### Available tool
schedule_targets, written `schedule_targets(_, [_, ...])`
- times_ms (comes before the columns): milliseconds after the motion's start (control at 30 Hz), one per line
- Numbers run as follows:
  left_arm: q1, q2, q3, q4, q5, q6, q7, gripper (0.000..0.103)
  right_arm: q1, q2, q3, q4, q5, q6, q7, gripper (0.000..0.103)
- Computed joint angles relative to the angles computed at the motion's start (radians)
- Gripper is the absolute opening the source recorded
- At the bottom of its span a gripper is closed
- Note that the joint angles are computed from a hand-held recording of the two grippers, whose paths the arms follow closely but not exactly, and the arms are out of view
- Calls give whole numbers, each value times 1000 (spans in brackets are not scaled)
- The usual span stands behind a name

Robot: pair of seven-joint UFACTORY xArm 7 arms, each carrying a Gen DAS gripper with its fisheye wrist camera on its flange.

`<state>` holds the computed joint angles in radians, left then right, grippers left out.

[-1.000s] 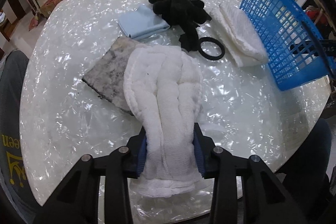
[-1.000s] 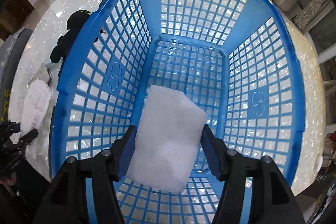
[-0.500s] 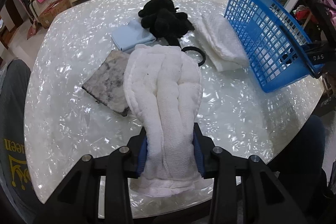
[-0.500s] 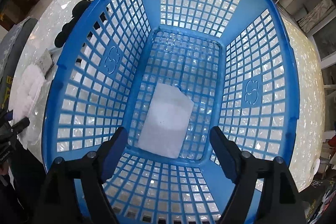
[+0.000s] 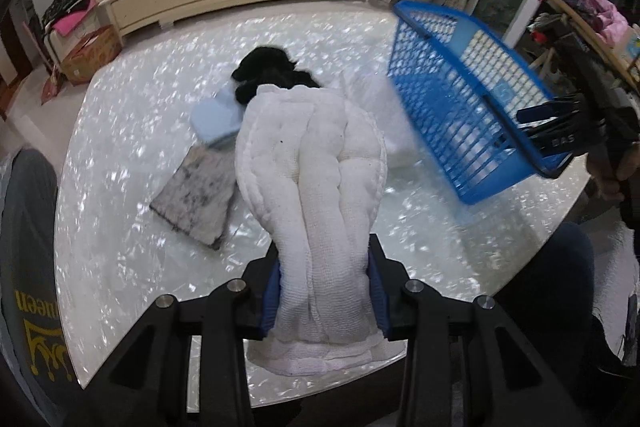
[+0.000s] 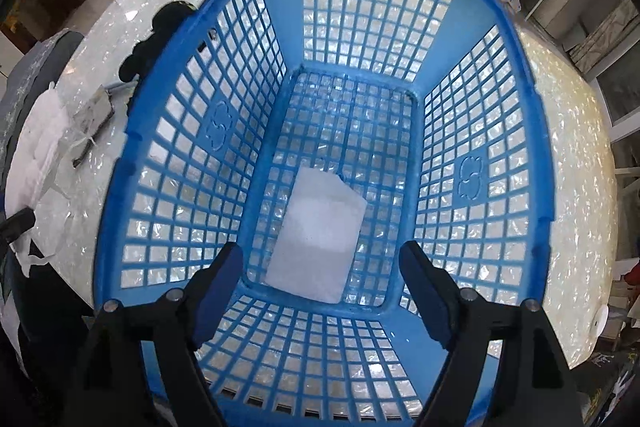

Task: Organize soft objects
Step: 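Lower the white quilted pad into the basket and open the left gripper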

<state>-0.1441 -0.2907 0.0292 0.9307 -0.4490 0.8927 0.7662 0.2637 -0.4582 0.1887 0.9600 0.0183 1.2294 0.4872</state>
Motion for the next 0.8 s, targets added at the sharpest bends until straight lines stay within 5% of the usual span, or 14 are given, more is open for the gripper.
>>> schedule_targets(133, [-22, -22, -5, 21, -27, 20, 21, 35, -5, -44, 14, -5, -27, -20, 24, 92])
schedule_targets(800, [-149, 45, -98, 172, -46, 13, 29, 35, -61, -347, 39, -141, -64, -2, 134, 98])
